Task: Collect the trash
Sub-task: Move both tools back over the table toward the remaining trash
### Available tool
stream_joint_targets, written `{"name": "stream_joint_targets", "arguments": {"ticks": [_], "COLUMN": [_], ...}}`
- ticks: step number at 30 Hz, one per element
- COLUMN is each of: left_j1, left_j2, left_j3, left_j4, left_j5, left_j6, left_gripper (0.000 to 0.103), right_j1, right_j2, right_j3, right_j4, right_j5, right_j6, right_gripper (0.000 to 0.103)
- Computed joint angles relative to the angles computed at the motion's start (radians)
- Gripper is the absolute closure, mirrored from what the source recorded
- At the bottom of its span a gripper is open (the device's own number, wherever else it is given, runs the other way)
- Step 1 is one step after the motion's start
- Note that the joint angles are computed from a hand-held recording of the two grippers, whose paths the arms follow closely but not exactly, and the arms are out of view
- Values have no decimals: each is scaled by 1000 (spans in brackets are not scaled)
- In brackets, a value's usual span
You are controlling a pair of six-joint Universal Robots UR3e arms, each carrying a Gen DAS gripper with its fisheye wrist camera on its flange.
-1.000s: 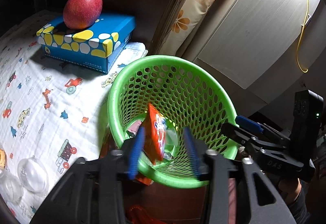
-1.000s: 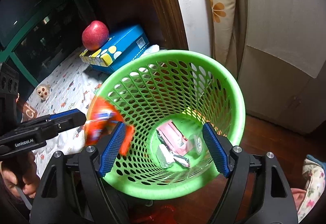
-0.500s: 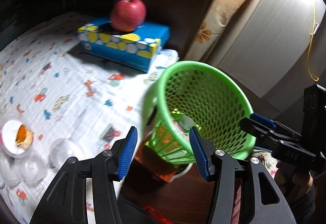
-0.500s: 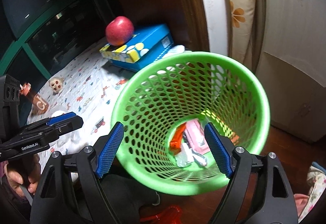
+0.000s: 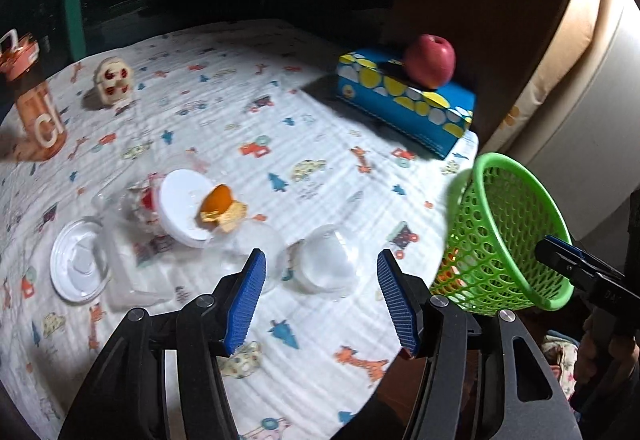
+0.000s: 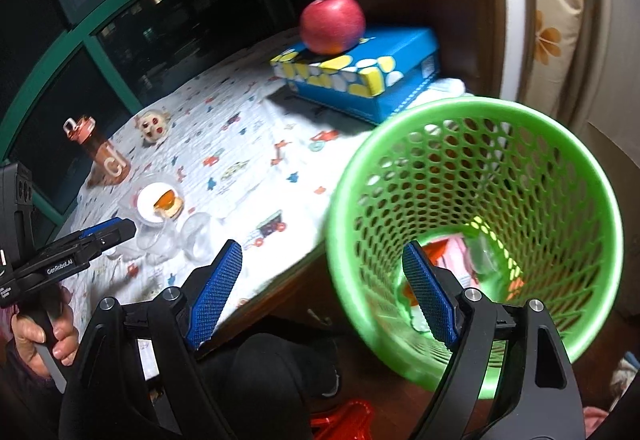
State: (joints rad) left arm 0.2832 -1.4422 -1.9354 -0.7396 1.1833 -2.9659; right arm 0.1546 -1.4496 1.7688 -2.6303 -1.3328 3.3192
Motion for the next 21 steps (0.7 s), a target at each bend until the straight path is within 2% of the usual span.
{"name": "stream_joint_targets", "arguments": {"ticks": [11, 14, 21], "left_j1": [341, 381, 377], "left_j2": [90, 68, -62], "left_j3": [-124, -131, -87], "left_j4": [-30, -25, 12], "left_j5": [-37, -44, -45], "left_j6": [98, 112, 94], "left_gripper": [47, 47, 49], "right_j1": [149, 182, 223], "right_j2": [196, 246, 320], "right_j3": [-245, -316, -425], "right_j4": [52, 75, 116], "right_j5": [-6, -6, -7], "right_j6": [11, 7, 8], "right_gripper": [21, 21, 21]}}
